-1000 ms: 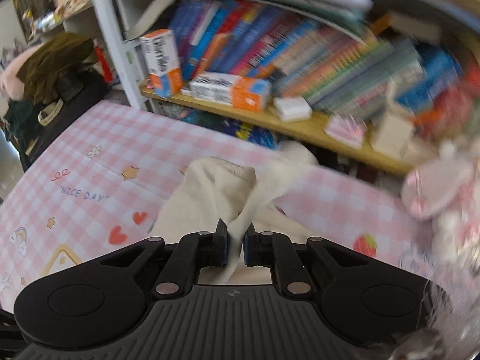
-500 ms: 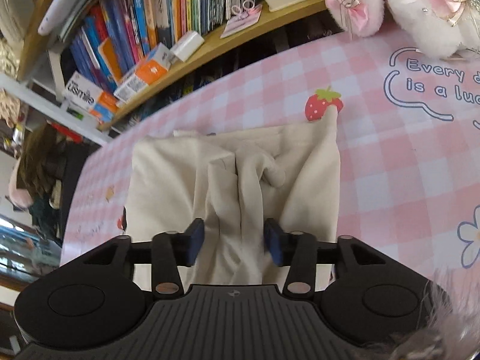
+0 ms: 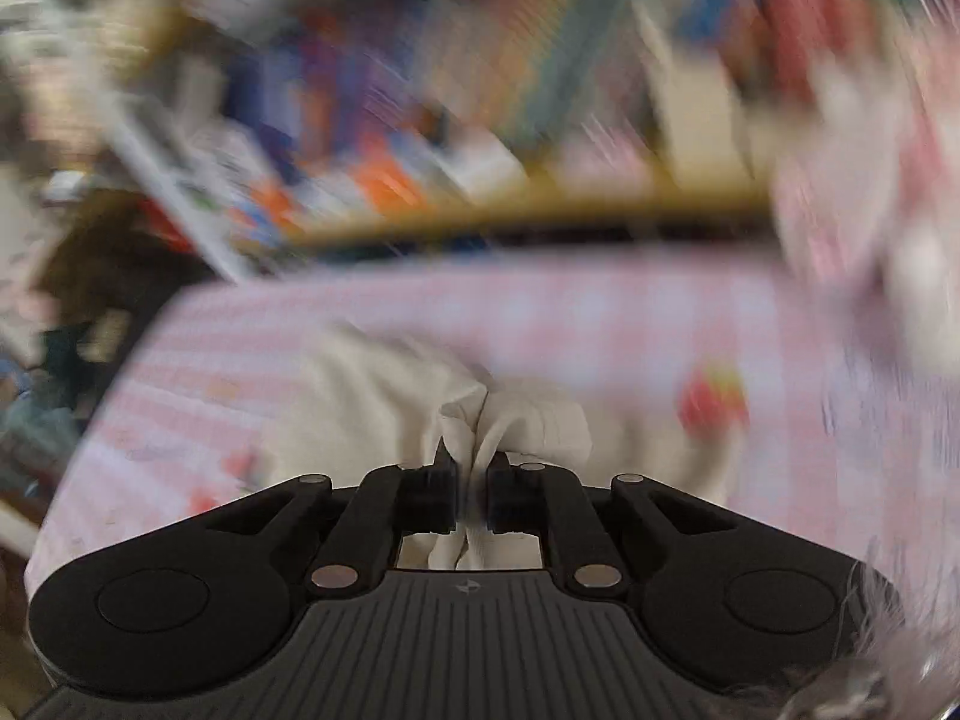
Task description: Fold clothes
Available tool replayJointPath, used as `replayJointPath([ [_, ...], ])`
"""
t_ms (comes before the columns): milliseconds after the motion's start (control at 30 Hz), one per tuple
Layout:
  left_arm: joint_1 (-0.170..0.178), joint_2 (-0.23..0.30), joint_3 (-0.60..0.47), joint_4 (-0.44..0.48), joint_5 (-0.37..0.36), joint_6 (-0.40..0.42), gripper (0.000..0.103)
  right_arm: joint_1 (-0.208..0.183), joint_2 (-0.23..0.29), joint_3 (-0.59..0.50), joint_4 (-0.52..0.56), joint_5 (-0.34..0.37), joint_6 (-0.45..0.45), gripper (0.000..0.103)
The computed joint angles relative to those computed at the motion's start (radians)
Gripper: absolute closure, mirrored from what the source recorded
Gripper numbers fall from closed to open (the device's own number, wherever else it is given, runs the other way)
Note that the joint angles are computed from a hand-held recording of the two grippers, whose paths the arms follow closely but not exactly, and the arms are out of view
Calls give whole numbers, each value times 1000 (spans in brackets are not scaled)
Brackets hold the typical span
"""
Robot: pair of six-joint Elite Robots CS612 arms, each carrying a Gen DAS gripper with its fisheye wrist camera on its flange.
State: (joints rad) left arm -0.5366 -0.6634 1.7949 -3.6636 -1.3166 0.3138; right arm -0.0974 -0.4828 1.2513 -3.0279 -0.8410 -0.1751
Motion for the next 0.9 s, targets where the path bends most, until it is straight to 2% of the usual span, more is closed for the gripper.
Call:
replayJointPath([
  [67,4,-7,3,-27,-34,-4,95,-9,-10,16,-47,23,-16,94],
  [133,7,-11,-8,33,-79,4,86,-9,-8,9,-14,-32,4,94],
  [167,9,-13,-16,86,-108,10,82,-9,-6,4,6,-62,16,90],
  [200,11,-17,-22,139,-138,21,75,-7,-4,-1,25,-97,29,82],
  [233,14,-22,-25,192,-169,36,72,-1,0,-7,45,-175,54,63],
  [300,24,-33,-18,241,-225,58,71,2,5,-10,92,-292,119,60],
  [367,38,-45,0,234,-238,32,67,-12,-2,13,115,-278,176,60],
  [433,55,-57,21,214,-197,-51,57,-29,-30,76,86,-225,182,60],
  [467,64,-63,30,206,-171,-97,55,-34,-48,113,66,-209,170,60],
  [600,112,-76,53,212,-93,-351,53,-49,-148,283,54,-103,50,60],
  [667,133,-79,61,237,-76,-439,53,-56,-202,370,76,-48,-25,60],
  [767,144,-79,74,246,-71,-479,53,-45,-266,465,115,-43,-166,62],
  [833,137,-82,86,242,-63,-471,53,-22,-286,496,119,-110,-256,65],
  [900,129,-78,81,250,-49,-443,51,4,-288,504,119,-190,-332,96],
])
